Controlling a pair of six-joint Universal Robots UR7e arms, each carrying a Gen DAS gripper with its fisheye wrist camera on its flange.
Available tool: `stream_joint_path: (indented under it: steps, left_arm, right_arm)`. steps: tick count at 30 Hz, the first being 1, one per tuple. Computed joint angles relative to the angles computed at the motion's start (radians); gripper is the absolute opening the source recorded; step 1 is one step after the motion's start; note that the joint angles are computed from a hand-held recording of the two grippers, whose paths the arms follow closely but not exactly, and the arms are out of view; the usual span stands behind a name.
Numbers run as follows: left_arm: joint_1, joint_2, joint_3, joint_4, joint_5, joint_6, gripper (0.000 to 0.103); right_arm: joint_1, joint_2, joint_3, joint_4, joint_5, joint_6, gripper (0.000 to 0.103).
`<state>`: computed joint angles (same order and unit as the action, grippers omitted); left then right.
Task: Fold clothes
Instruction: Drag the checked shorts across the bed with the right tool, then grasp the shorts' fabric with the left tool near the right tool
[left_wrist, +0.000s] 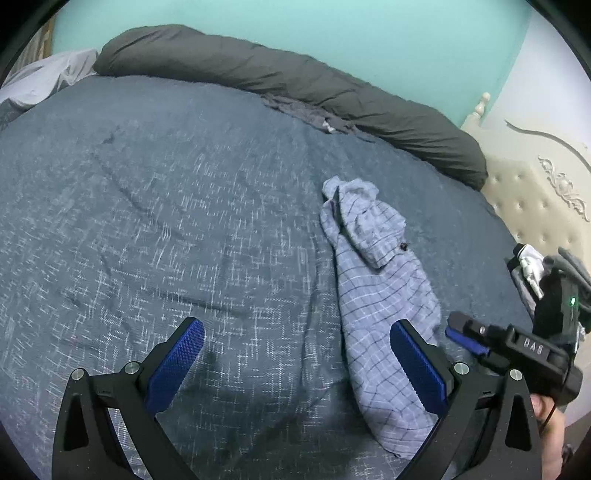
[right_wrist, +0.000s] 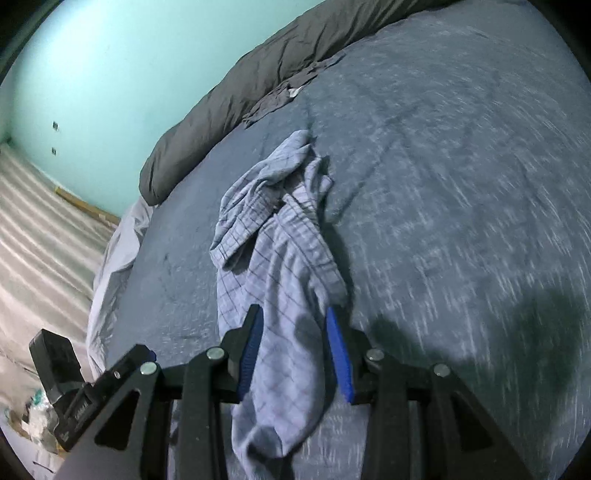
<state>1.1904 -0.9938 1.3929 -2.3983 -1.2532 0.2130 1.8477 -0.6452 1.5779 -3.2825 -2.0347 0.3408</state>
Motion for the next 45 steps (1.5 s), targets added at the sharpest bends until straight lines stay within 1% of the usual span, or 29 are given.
stream_joint_path:
  steps: [3,6,9,13,15,17,19,21,23,24,26,28,29,30,31,32,33,35,41,43,45]
  left_arm:
    - [0.006,0.007,-0.004,0.005,0.009,-0.006,0.103]
    - [0.01,0.013,-0.006,0.009,0.016,-0.012,0.103]
    - [0.009,0.011,-0.004,0.007,0.008,-0.019,0.103]
    - [0.007,0.008,0.002,0.005,0.011,-0.022,0.103]
    - [0.005,0.007,0.005,0.002,0.015,-0.024,0.103]
    - [0.005,0.007,0.009,-0.002,0.019,-0.026,0.103]
    - [0.003,0.008,0.011,-0.004,0.021,-0.028,0.103]
    - [0.0,0.008,0.017,-0.007,0.023,-0.025,0.103]
    - [-0.003,0.007,0.024,-0.011,0.026,-0.021,0.103]
    - [-0.005,0.006,0.027,-0.013,0.027,-0.019,0.103]
    - [-0.007,0.007,0.031,-0.015,0.03,-0.016,0.103]
    - [-0.007,0.009,0.032,-0.015,0.033,-0.013,0.103]
    - [-0.006,0.009,0.032,-0.014,0.034,-0.012,0.103]
    - [-0.006,0.009,0.033,-0.011,0.035,-0.011,0.103]
    - [-0.006,0.009,0.034,-0.008,0.036,-0.01,0.103]
    - [-0.006,0.008,0.035,-0.009,0.037,-0.01,0.103]
    - [-0.006,0.008,0.036,-0.01,0.038,-0.009,0.103]
    - [-0.005,0.008,0.035,-0.011,0.038,-0.006,0.103]
    - [-0.001,0.013,0.028,-0.01,0.04,-0.006,0.103]
    - [-0.001,0.016,0.025,-0.008,0.04,-0.005,0.103]
    - [0.0,0.019,0.022,-0.005,0.039,-0.003,0.103]
  right_arm:
    - [-0.008,0.014,-0.026,0.026,0.0,-0.018,0.036]
    - [-0.017,0.014,-0.023,0.039,0.019,-0.016,0.035]
    - [-0.016,0.007,-0.011,0.041,0.019,-0.032,0.009]
    - [-0.005,-0.016,0.018,-0.003,0.002,-0.062,0.002]
    - [0.002,-0.035,0.042,-0.055,-0.011,-0.079,0.001]
    - [-0.001,-0.047,0.055,-0.079,-0.013,-0.092,0.001]
    - [-0.012,-0.055,0.063,-0.069,0.016,-0.081,0.001]
    - [-0.025,-0.055,0.06,-0.045,0.051,-0.057,0.005]
    - [-0.032,-0.043,0.03,0.026,0.056,-0.035,0.018]
    - [-0.028,-0.033,0.016,0.052,0.038,-0.04,0.036]
    - [-0.025,-0.021,-0.001,0.08,0.033,-0.053,0.037]
    - [-0.028,-0.015,-0.005,0.093,0.041,-0.064,0.037]
    - [-0.029,-0.014,-0.002,0.087,0.039,-0.067,0.033]
    - [-0.029,-0.013,0.002,0.081,0.037,-0.069,0.019]
    - [-0.031,-0.014,0.008,0.075,0.037,-0.07,0.008]
    - [-0.032,-0.017,0.014,0.068,0.038,-0.071,0.007]
    - [-0.033,-0.021,0.022,0.057,0.044,-0.071,0.003]
    - [-0.035,-0.029,0.035,0.037,0.054,-0.071,0.002]
    - [-0.035,-0.067,0.08,-0.034,0.025,-0.068,0.001]
    - [-0.042,-0.072,0.082,-0.033,0.042,-0.06,0.001]
    - [-0.034,-0.064,0.069,-0.028,0.011,-0.058,0.001]
